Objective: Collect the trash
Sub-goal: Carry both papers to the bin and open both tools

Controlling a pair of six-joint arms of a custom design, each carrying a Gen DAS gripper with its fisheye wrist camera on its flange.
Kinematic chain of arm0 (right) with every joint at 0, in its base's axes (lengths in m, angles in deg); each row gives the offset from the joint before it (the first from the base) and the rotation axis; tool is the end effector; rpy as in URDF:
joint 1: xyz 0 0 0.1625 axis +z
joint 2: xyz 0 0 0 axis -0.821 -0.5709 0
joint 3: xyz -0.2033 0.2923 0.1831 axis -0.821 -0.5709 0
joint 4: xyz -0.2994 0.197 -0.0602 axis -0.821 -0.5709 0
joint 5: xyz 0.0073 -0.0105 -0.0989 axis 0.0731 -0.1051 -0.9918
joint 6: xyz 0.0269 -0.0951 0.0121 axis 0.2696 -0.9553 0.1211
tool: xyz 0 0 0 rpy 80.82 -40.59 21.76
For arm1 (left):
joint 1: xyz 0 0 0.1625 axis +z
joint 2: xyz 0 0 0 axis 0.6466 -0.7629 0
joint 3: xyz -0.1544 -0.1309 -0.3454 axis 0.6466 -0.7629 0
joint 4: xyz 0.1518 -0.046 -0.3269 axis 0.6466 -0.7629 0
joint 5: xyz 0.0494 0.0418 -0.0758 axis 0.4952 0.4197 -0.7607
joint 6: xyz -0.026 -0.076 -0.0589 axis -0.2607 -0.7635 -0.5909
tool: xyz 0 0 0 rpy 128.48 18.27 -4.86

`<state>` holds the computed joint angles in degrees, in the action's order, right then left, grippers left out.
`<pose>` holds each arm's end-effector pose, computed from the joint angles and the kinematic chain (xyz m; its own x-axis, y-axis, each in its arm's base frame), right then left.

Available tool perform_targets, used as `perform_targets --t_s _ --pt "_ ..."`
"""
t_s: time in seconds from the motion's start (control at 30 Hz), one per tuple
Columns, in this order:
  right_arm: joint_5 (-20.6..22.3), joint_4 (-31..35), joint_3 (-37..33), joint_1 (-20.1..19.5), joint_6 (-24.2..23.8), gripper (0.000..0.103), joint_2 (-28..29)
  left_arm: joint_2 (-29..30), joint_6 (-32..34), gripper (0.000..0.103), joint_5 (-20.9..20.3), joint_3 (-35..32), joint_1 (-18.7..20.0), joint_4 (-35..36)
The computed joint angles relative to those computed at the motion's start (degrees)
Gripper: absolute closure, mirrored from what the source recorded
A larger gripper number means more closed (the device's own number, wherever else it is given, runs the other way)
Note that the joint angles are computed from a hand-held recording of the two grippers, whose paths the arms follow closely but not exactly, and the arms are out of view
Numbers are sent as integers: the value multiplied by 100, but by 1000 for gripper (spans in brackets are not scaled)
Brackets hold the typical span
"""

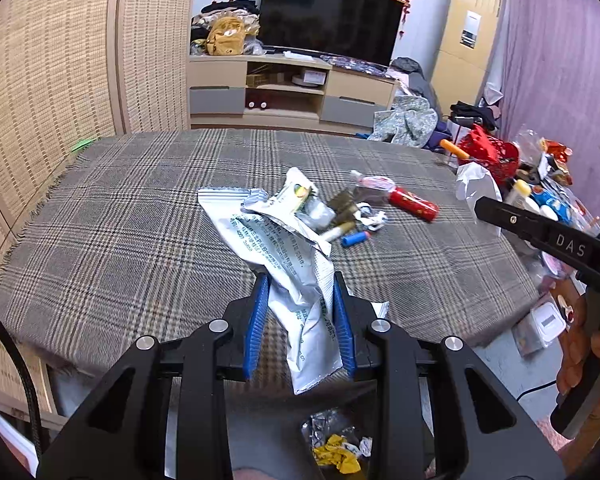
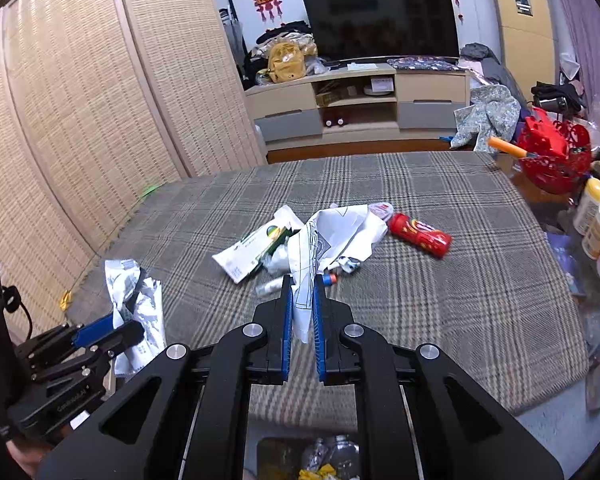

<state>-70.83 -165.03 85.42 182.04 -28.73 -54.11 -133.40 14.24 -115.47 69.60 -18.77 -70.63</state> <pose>0.3019 -0.3111 0.3437 -0.8445 0.1135 0.5233 -0.3438 0.6343 -0.6924 -0.3666 -0.3568 0.2562 -0.7209 0.4415 -0.5343 0.6674 0.6502 -0.3632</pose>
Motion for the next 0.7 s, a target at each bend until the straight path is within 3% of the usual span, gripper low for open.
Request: perform_targets --t_s 0.27,0.5,0.7 --pt "-279 896 753 598 853 92 -774 -551 -514 73 -203 588 -657 227" --pt "-116 1442 1381 874 1480 92 -1257 -982 -1029 73 -491 1275 -1126 353" --pt "-25 1928 1734 999 2053 92 -1444 -1090 -1437 73 -785 1712 -1262 323"
